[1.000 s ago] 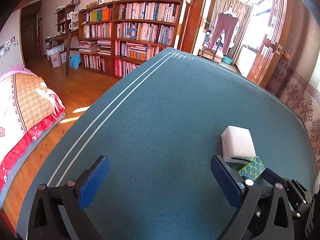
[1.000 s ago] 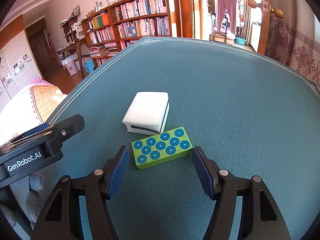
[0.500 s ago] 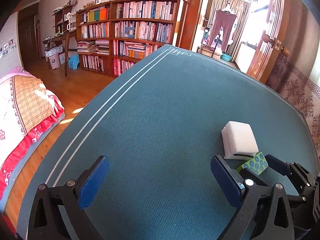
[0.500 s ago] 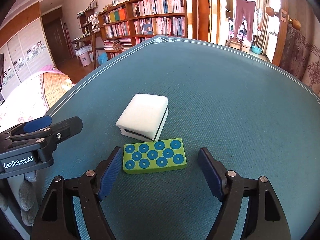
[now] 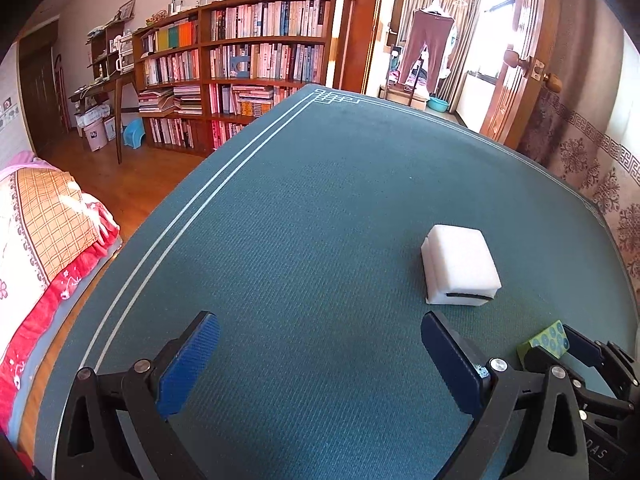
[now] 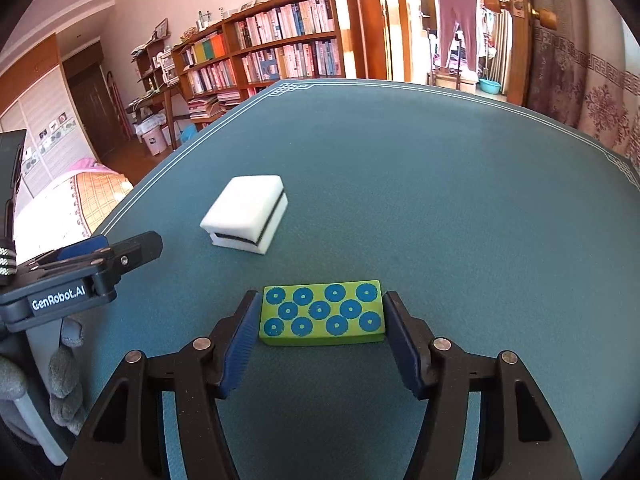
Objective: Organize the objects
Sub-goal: 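Grasp the white sponge block with the left gripper while the right gripper grasps the green dotted block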
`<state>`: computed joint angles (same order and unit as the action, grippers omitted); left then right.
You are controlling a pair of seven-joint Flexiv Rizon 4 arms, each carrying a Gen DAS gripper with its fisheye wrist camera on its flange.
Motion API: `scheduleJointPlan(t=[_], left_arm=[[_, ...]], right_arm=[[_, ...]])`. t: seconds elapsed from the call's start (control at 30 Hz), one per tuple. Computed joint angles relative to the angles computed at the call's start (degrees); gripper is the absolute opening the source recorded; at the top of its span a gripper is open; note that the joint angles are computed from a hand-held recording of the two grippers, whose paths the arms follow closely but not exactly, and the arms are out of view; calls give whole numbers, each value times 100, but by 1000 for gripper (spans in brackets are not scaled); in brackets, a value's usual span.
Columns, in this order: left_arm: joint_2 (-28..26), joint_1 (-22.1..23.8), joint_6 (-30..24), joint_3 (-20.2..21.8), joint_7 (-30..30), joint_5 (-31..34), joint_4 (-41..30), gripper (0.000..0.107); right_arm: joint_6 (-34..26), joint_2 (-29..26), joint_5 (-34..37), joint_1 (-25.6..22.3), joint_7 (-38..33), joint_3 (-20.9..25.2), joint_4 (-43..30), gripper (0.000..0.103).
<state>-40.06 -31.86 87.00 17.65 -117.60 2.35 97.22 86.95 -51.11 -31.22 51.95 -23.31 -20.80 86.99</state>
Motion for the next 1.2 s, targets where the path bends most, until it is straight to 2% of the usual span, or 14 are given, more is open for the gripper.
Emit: scheduleJointPlan(t=[0.2,0.33,0.57,0.8,0.87,0.93,1.03,1.1,1.2], left_arm=[[11,-53,-195,-72,70,96,-127,103],[-5,-77,-377,-125,36,179,-282,103],[-159,-113,-755,-239,-23,439,-790,103],[-521,-175,-1296,-198,-189,810,-1602,100],[-640,-146,-1466,-228,-228,904,-1830,95],[-721,-36,-1614,-369,-193,937,-1982,83],[-796,125,-1678,-571,-131,941,-2065,76],[-784,208,-1450,-655,-123,960,-1968,73],[-749,290,-1201,-752,-2,933,-1838,60]], right_arm=[[601,288,354,717,283,-828,1011,62],[903,356,779,1095,207,-1159,1438,62],[1124,319,1373,1199,-155,-1166,1536,62],[1157,301,1897,1228,-563,-1073,1502,62],[1129,296,2032,1241,-686,-1057,1481,62],[1112,294,2138,1248,-782,-1040,1465,62],[1084,286,2245,1266,-872,-1033,1441,62],[1071,288,2285,1272,-918,-1034,1440,62],[1060,286,2328,1275,-959,-1030,1432,62]])
